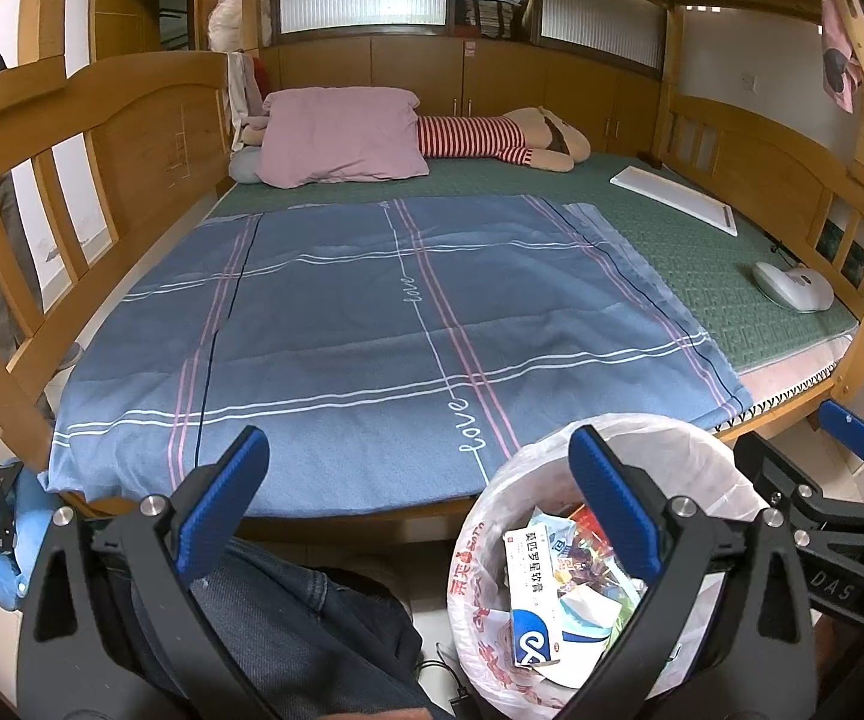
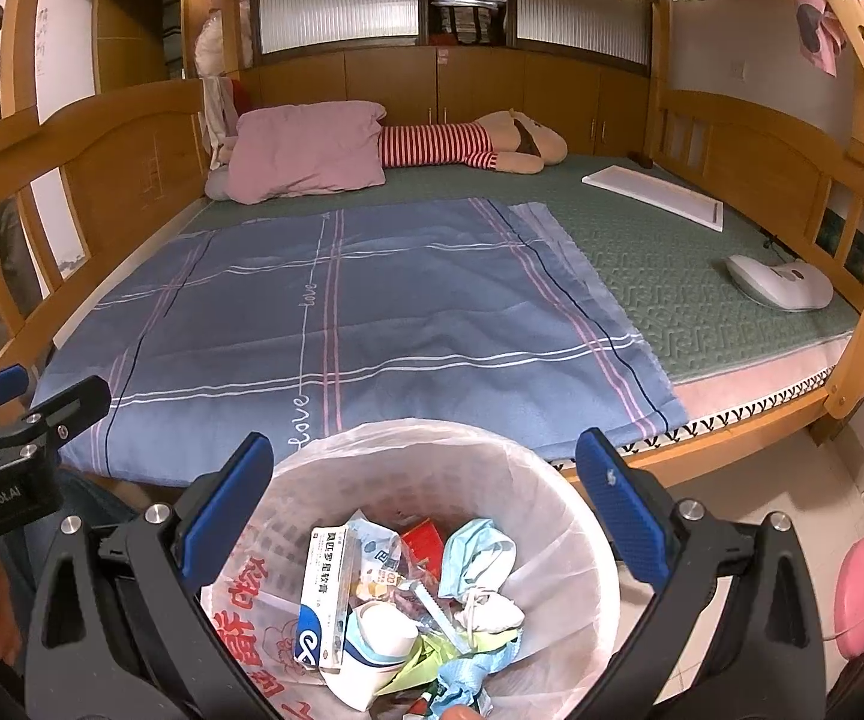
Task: Collect trash
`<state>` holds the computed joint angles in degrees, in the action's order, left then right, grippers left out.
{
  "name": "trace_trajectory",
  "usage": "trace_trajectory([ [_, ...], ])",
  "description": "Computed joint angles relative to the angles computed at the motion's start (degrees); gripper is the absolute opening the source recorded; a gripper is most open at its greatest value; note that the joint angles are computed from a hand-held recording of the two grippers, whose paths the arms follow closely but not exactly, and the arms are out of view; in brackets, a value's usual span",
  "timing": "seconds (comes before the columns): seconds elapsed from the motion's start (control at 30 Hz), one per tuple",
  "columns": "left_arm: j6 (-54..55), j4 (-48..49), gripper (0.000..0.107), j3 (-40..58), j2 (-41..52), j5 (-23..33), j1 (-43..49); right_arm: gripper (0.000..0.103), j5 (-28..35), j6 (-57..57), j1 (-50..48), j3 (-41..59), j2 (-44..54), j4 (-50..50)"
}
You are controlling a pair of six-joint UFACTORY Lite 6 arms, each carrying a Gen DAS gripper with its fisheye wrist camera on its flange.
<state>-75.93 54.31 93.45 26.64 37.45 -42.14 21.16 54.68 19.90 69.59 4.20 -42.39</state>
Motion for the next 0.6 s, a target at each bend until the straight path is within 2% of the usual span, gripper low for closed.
trace_trajectory([
  [0.6,-0.3,-0.1,0.100,-0.2,0.3,-0.3,-0.3,0.099,-0.5,-0.7,-0.5,-0.7,-0.1,1.3],
])
